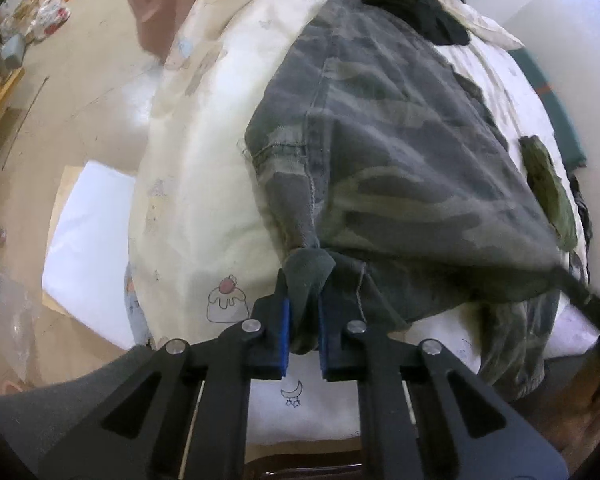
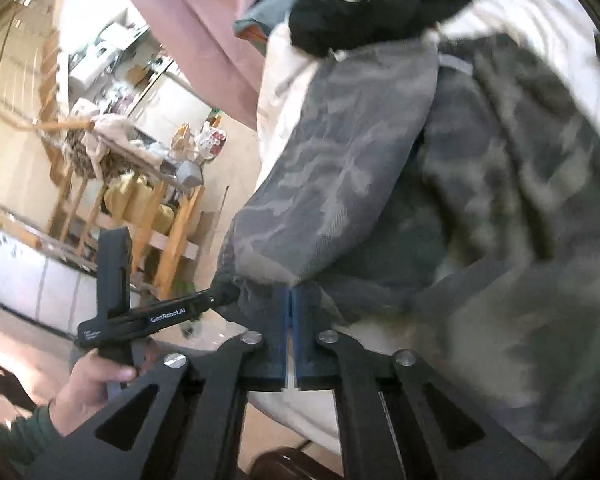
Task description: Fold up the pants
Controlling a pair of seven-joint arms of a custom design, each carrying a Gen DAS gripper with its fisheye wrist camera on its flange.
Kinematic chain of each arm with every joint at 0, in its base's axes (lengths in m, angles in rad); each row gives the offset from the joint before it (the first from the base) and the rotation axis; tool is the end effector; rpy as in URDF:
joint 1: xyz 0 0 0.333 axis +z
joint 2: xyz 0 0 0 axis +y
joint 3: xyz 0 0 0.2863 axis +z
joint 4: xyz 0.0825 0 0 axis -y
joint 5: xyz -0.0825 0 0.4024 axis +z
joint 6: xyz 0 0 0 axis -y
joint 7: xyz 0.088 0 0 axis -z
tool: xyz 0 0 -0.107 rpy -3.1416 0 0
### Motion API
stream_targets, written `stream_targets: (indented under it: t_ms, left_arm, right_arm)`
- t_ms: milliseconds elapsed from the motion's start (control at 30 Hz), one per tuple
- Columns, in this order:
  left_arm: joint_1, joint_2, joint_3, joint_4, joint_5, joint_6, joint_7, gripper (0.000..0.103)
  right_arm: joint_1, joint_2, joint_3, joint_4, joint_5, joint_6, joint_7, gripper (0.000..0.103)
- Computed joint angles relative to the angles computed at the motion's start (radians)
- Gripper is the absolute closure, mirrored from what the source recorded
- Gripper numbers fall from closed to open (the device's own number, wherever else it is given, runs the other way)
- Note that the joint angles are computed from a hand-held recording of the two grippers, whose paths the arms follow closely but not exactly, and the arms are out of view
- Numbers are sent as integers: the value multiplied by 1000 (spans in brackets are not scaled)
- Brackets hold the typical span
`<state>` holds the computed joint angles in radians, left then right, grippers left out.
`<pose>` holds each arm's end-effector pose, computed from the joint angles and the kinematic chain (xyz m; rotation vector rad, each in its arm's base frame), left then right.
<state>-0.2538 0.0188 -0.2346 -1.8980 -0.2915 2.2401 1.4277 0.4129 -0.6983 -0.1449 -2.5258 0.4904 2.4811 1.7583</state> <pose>0.5370 -0.2941 0.4869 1.8945 -2.3176 0.6132 0.4125 0.1054 0.5478 -1.4765 1.8237 0.1378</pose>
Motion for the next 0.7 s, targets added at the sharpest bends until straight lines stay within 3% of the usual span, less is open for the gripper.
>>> stream_targets:
  t_ms: [67,133,233,300,367,400,467,500,633,700]
  left_arm:
    - [-1,1,-1,6,-26,-9,38,95]
    - [-5,6,-6,17,-27,-26,65,94]
    - [-4,4,-4,24,-79,-45,103,94]
    - [-5,-8,-4,15,-73,-26,98,92]
    - [-2,-10,0,12,-86,-28,81,90]
    - [2,-12,4,8,-96,-27,69,92]
    - [5,-20,5,-1,-62,-17,39,92]
    - [8,-23,7,-5,-38,-5,8,92]
    - [16,-8,11,6,-70,-24,-15,92]
    - [12,-6,6,10,-48,-23,-19,92]
  right_arm:
    - [-22,24,-16,70,-50,-110,-20,103]
    - [-67,65,15,116,-122,-168,-12,103]
    - [-123,112,58,123,-197,-147,14,103]
    - [-112,149,20,107,-130,-111,16,102]
    - [-102,150,-12,87,-46,-99,12,95]
    - [-105,132,-13,68,-19,-78,14,85]
    - [-115,94,1,45,-27,-72,9,62]
    - [-126,73,21,39,-60,-89,18,43]
    - [-71,49,14,40,-87,-177,-83,42]
    - [-64,79,51,62,-150,-230,-127,42]
